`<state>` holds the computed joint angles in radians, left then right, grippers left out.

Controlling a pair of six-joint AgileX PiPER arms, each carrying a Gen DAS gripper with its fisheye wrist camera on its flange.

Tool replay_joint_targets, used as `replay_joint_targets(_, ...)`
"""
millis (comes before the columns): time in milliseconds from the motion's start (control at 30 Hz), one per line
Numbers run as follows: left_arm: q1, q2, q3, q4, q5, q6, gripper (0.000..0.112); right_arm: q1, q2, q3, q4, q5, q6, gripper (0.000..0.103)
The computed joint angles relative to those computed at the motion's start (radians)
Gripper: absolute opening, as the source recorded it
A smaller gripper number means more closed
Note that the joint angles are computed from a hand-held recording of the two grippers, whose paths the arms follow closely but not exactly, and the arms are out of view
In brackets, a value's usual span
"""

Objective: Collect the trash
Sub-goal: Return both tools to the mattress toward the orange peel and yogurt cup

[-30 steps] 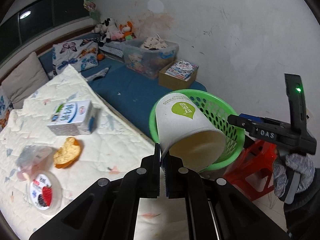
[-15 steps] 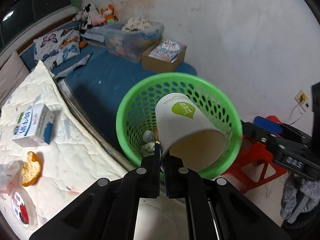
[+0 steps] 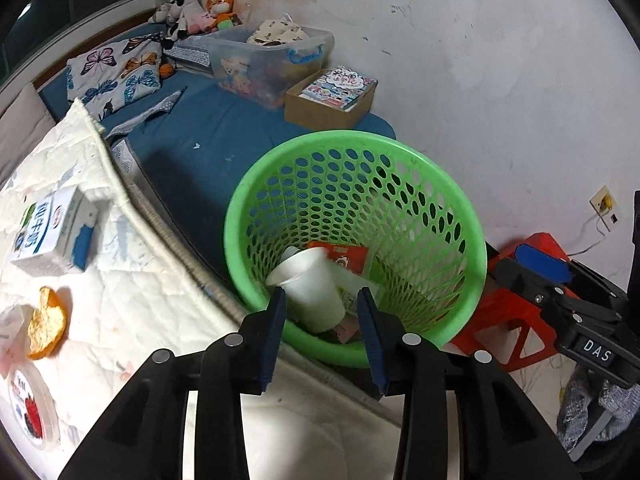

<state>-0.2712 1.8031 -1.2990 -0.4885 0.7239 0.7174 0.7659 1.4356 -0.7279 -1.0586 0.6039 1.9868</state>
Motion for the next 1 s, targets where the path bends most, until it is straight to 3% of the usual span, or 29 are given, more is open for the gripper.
replay_joint_targets(233, 0.113, -0.127, 0.123, -0.099, -0.015, 0.141, 0.039, 0.069, 0.025, -0.072, 0.016, 0.047, -0.028, 0.063)
replay_joint_targets(533, 0.363, -0.261, 0.242, -0.256, 0.038, 0.363, 0.046, 0.138, 0.13, -0.236, 0.045, 0.074, -0.112, 0.067)
replay_joint_targets(700, 0.501, -0.282, 0.272, -0.302, 0.065, 0.459, 0.047, 0.149, 0.213, -0.35, 0.087, 0.064, -0.202, 0.067)
replay_joint_targets(1000, 0.708, -0.206, 0.194, -0.307, 0.098, 0.499, 0.053, 0.158, 0.363, -0.557, 0.19, 0.041, -0.389, 0.069)
